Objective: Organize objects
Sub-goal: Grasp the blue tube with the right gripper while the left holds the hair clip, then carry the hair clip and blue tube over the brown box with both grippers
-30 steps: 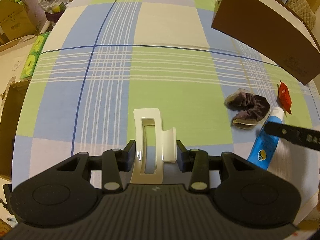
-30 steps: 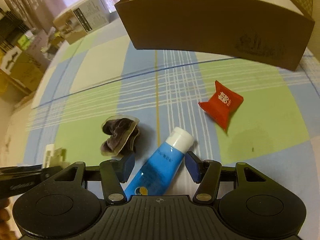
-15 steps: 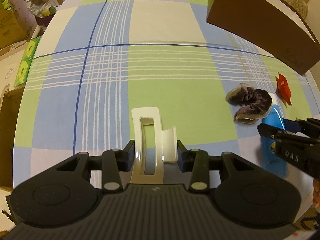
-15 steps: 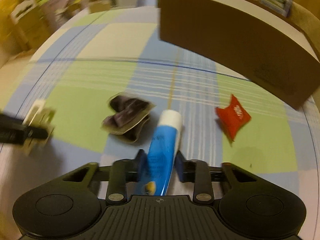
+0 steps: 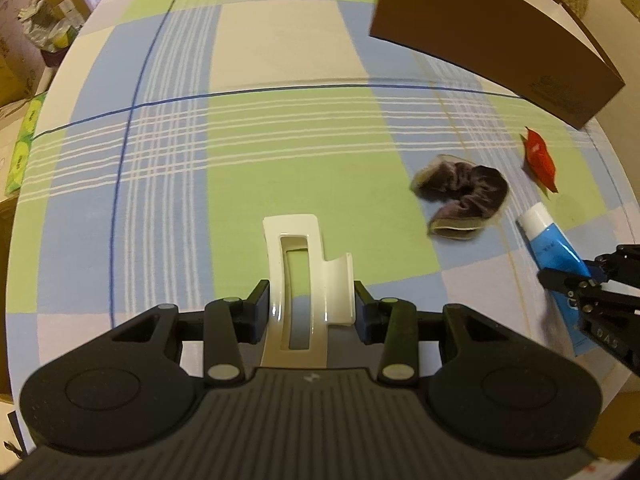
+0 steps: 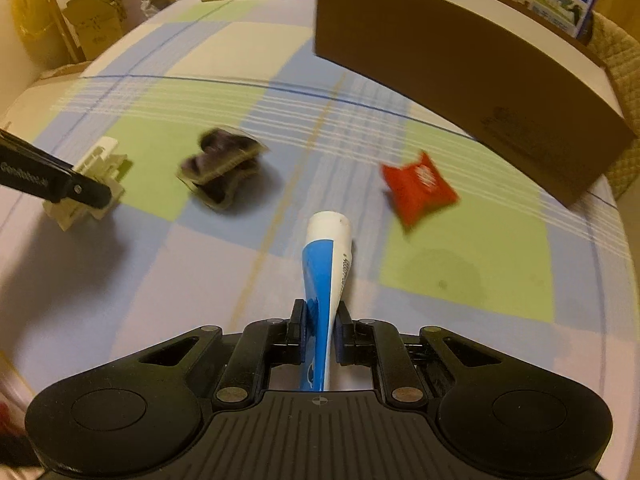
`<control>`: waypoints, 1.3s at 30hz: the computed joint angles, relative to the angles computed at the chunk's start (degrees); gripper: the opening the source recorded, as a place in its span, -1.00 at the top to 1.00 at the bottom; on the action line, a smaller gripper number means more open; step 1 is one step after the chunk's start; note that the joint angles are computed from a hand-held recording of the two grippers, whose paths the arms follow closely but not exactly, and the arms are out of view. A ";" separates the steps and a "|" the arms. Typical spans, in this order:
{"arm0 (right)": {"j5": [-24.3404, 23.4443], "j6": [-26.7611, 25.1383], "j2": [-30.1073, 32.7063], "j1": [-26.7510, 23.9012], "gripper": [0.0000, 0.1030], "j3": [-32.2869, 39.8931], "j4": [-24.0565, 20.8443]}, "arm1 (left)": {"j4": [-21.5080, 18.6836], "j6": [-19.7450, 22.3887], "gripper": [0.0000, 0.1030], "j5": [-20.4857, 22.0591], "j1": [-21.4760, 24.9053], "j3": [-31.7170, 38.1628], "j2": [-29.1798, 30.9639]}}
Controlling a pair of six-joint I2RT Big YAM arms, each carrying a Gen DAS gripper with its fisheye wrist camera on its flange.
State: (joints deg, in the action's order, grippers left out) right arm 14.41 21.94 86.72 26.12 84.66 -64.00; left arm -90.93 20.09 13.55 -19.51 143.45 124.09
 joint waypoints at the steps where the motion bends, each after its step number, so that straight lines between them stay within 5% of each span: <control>1: 0.46 -0.25 -0.41 -0.03 0.82 -0.35 -0.41 | 0.06 0.16 0.29 0.20 -0.17 -0.36 -0.20; 39: -2.65 -4.13 -5.81 -1.66 0.86 -6.77 6.38 | 4.70 -2.99 0.29 -3.24 -2.93 -7.14 -4.27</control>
State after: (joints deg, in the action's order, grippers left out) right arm 11.76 17.81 80.91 24.45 77.89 -57.62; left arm -86.23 17.11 10.31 -22.44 136.31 119.82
